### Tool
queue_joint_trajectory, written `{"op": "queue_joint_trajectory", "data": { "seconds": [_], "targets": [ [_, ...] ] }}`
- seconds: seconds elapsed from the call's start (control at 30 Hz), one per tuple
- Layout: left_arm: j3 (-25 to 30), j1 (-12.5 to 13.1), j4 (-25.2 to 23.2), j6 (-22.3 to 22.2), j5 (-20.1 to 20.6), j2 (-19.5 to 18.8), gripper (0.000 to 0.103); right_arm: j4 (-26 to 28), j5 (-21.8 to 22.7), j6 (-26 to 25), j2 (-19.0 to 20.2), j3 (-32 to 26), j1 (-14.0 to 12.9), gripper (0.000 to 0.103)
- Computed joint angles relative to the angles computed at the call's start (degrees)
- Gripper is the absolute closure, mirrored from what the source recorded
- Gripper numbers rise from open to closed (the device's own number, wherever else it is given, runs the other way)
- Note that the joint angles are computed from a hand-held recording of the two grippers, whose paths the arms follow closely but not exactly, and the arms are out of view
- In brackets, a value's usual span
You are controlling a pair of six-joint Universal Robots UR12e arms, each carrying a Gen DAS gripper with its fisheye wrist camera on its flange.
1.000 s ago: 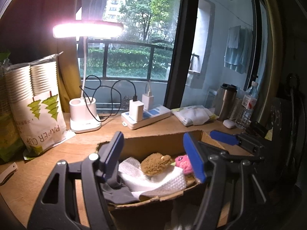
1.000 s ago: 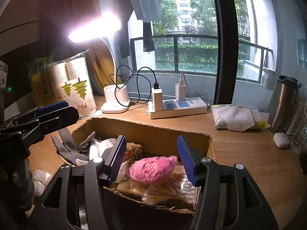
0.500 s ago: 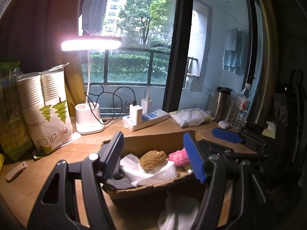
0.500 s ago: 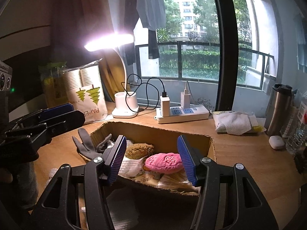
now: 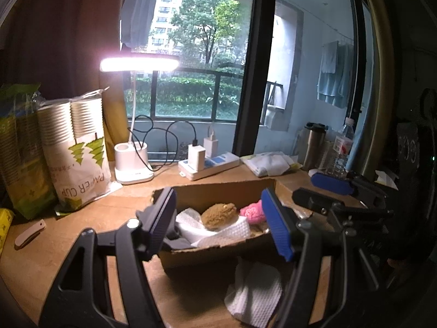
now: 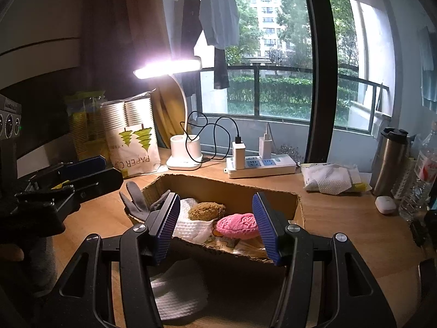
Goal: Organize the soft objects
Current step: 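Move the left tool to the bubble-wrap rolls and grasp them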
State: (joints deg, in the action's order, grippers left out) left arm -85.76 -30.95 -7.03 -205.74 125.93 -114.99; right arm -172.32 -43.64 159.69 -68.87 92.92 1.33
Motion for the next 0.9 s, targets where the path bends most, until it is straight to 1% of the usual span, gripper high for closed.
{"op": "queue_joint_trajectory", "data": {
  "seconds": [0.33, 0.47, 0.73, 0.87, 0.9],
  "targets": [
    [-2.61, -0.33, -0.98, -2.34, -0.11, 1.26, 0.036, 2.32, -0.92, -3.12, -1.27, 1.54, 0.31, 0.045],
    [-3.9, -0.3, -2.26, -2.9, -0.19, 1.89, 0.036, 4.14, -1.69, -4.99, -1.7, 2.14, 0.35, 0.045],
    [-6.37, 0.06, -4.97, -6.36, -1.17, 2.99, 0.036, 7.43, -3.93, -8.08, -1.88, 2.74, 0.78, 0.044],
    [-7.19, 0.22, -6.04, -7.65, -1.89, 3.38, 0.036, 8.86, -4.37, -9.56, -1.75, 2.87, 0.85, 0.038],
    [-7.37, 0.26, -6.46, -8.0, -2.09, 3.49, 0.036, 9.38, -4.62, -10.17, -1.73, 2.89, 0.93, 0.037]
  ]
}}
